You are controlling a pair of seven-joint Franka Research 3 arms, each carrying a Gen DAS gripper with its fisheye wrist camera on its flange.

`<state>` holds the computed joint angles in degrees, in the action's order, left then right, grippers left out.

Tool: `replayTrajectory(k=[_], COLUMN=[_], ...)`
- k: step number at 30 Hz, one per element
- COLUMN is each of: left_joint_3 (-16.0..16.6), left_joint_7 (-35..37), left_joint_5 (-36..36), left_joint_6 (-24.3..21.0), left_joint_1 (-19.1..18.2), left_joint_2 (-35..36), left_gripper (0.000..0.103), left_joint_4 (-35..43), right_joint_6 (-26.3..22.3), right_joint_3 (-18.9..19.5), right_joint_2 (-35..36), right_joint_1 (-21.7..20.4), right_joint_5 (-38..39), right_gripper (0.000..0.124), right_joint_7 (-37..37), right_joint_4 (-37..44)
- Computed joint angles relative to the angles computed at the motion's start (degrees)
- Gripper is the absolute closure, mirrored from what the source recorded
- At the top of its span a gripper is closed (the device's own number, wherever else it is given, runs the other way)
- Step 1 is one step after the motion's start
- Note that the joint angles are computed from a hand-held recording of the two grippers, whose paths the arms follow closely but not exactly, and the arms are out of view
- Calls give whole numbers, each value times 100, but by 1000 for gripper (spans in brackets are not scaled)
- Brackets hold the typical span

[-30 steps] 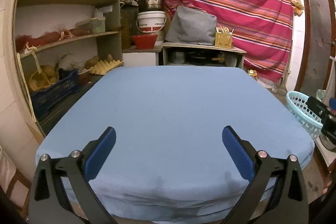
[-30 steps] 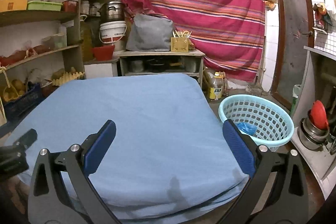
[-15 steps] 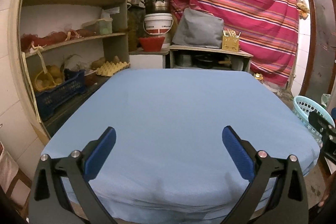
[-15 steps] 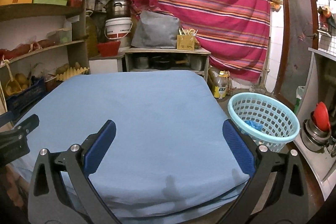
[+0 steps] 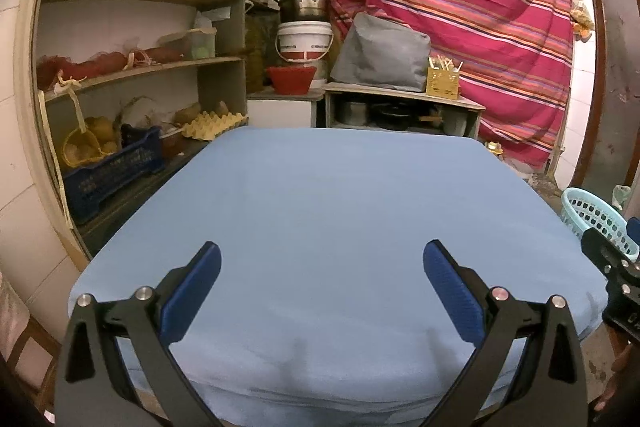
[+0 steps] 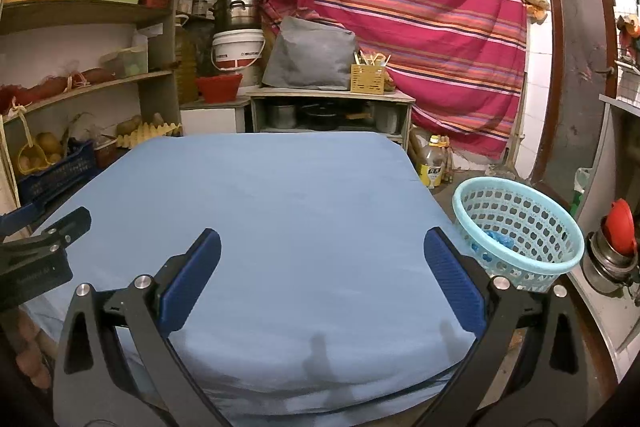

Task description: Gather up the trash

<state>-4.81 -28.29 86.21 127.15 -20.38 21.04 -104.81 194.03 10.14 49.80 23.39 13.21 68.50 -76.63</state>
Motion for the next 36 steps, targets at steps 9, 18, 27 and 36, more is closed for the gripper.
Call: replayTrajectory(k=[9, 18, 27, 36], left_joint_3=[3, -21, -6, -7], left_joint_7=[4, -23, 0, -18], left_joint_5=[83, 75, 99, 142], left_joint_6=[-241, -270, -255, -247], left_joint_1=[-52, -20, 21, 42], left_joint_2=[-10, -32, -53, -58], left_gripper=[4, 4, 4, 4], left_joint_4=[-28, -68, -107, -124], right_joint_6=[-12, -103, 24, 62], right_joint_3=[278, 405, 342, 380], right_joint_2=[98, 179, 221, 246], right_joint_1=[-163, -251, -185, -215], right_joint_5=[-232, -304, -296, -357], right_gripper=[25, 25, 25, 25], right_joint_7=[-49, -83, -94, -66], right_joint_4=[118, 252, 299, 307])
